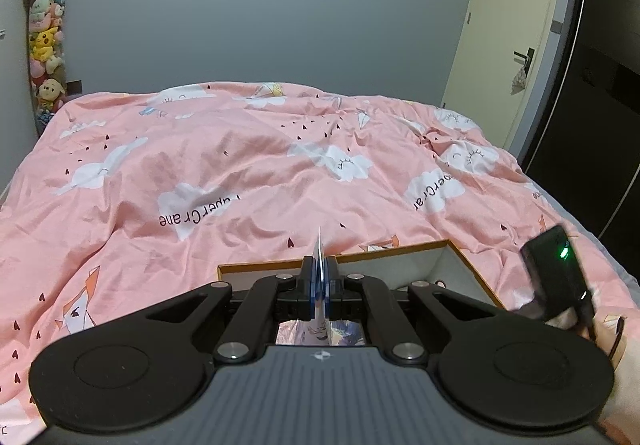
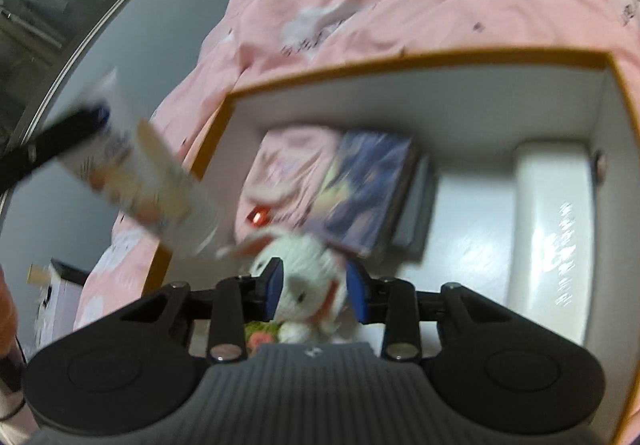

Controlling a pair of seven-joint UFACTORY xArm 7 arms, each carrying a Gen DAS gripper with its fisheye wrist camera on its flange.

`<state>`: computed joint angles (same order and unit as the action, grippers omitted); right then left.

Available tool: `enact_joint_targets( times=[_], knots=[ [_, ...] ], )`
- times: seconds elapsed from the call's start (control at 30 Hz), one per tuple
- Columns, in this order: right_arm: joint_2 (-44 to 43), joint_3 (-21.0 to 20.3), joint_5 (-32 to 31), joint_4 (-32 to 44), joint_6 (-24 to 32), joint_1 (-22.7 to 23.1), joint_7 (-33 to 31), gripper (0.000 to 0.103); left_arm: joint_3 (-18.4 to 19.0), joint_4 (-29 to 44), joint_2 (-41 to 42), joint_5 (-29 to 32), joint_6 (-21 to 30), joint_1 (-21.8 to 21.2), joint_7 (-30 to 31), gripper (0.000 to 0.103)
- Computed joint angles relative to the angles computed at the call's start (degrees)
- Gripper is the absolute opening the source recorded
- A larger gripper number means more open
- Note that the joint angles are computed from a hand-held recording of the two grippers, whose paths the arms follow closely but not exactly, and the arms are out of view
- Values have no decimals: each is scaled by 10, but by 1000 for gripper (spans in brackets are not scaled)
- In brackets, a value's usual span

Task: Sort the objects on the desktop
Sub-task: 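Lower white lotion tube upright into the tan box and open left tool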

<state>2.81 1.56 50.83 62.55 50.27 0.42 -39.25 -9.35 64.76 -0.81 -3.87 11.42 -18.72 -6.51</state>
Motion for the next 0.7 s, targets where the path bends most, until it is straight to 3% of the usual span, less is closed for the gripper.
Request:
enact_joint_targets(
  times=[0.13, 0.23, 0.37, 0.6, 0.7],
  knots=[
    [15, 11, 9, 0, -9, 11, -1, 46, 1, -10, -14, 21, -1, 3, -19, 4],
    [19, 20, 1, 2, -21, 19, -8, 41, 2, -14, -20, 27, 1, 6, -27, 4],
    [14, 26, 26, 8, 4, 22, -54, 33, 4, -14, -22, 22, -3, 7, -24, 4],
    [32, 29, 20, 19, -20, 36, -49, 33, 3, -4, -13, -6, 3, 1, 4, 4],
    [25, 25, 16, 18, -6, 27, -45, 36, 0, 4, -6, -23, 7, -4, 23, 4]
  ],
)
